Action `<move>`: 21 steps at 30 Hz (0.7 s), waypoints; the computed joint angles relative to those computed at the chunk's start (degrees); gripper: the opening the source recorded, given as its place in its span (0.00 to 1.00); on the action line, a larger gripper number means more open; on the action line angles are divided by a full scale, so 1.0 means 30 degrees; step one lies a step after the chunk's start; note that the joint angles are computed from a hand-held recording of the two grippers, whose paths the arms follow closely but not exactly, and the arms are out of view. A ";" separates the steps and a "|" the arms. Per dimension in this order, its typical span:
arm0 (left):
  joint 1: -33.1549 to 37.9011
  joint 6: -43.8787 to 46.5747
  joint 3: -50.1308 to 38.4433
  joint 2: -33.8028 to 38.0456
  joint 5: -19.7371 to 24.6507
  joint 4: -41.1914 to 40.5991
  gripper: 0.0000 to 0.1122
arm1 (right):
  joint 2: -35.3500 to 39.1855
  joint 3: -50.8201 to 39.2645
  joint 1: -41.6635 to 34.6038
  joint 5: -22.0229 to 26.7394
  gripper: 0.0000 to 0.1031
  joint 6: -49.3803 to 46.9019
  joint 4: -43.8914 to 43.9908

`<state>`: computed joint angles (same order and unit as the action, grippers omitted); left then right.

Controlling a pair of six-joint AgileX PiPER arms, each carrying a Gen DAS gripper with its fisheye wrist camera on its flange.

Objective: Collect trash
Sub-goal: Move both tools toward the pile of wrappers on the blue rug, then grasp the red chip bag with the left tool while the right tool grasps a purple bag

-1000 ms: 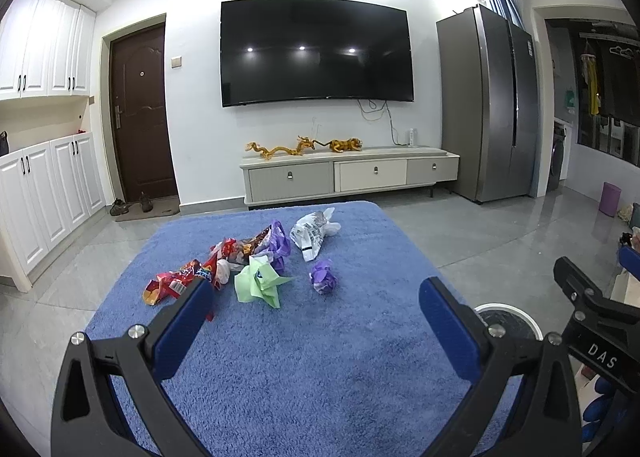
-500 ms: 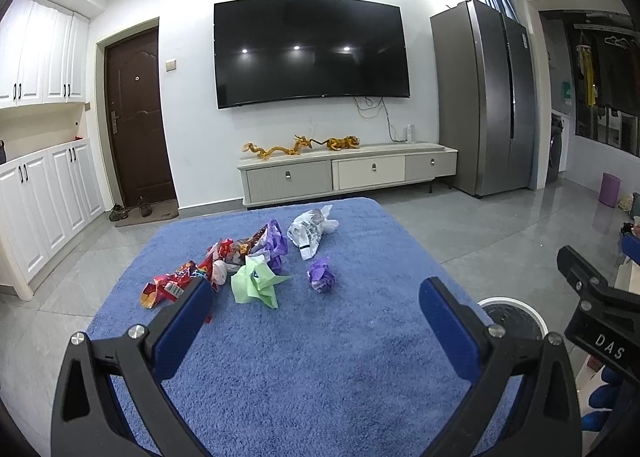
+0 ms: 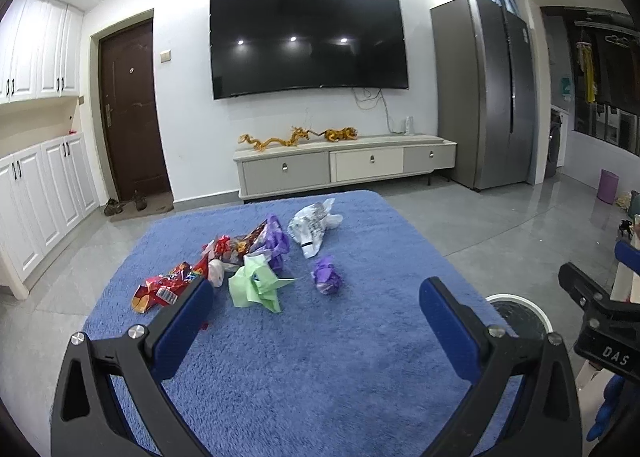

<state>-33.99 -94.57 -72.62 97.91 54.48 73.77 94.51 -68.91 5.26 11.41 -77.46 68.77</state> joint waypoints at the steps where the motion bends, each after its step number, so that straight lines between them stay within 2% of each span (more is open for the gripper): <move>1: 0.0366 0.0090 0.0112 -0.0075 -0.0336 -0.0163 0.92 | 0.0374 -0.0495 0.0049 0.0500 1.00 0.1423 -0.1380; 6: 0.3122 0.0215 0.1718 -0.1223 -0.2527 -0.1048 0.92 | 0.1853 -0.2660 0.0406 0.2729 1.00 0.4879 -0.5090; 8: 0.4389 0.0425 0.2599 -0.1826 -0.3499 -0.1479 0.92 | 0.2751 -0.4002 0.0660 0.4294 0.98 0.5650 -0.5798; 13: 0.7910 0.1892 0.4326 -0.2792 -0.6129 -0.3049 0.91 | 0.5341 -0.8048 0.2056 0.8280 0.69 0.7242 -0.7215; 15: 0.9104 0.2486 0.4596 -0.2904 -0.6988 -0.3583 0.89 | 0.6748 -1.0258 0.2905 1.0097 0.62 0.7828 -0.7592; 18: 1.0641 0.4109 0.4325 -0.2660 -0.8259 -0.4911 0.87 | 0.8398 -1.2872 0.3849 1.1911 0.61 0.8152 -0.7515; 21: 1.1833 0.6698 0.3471 -0.1893 -0.9428 -0.7276 0.84 | 1.0232 -1.5673 0.4418 1.2907 0.61 0.9524 -0.8393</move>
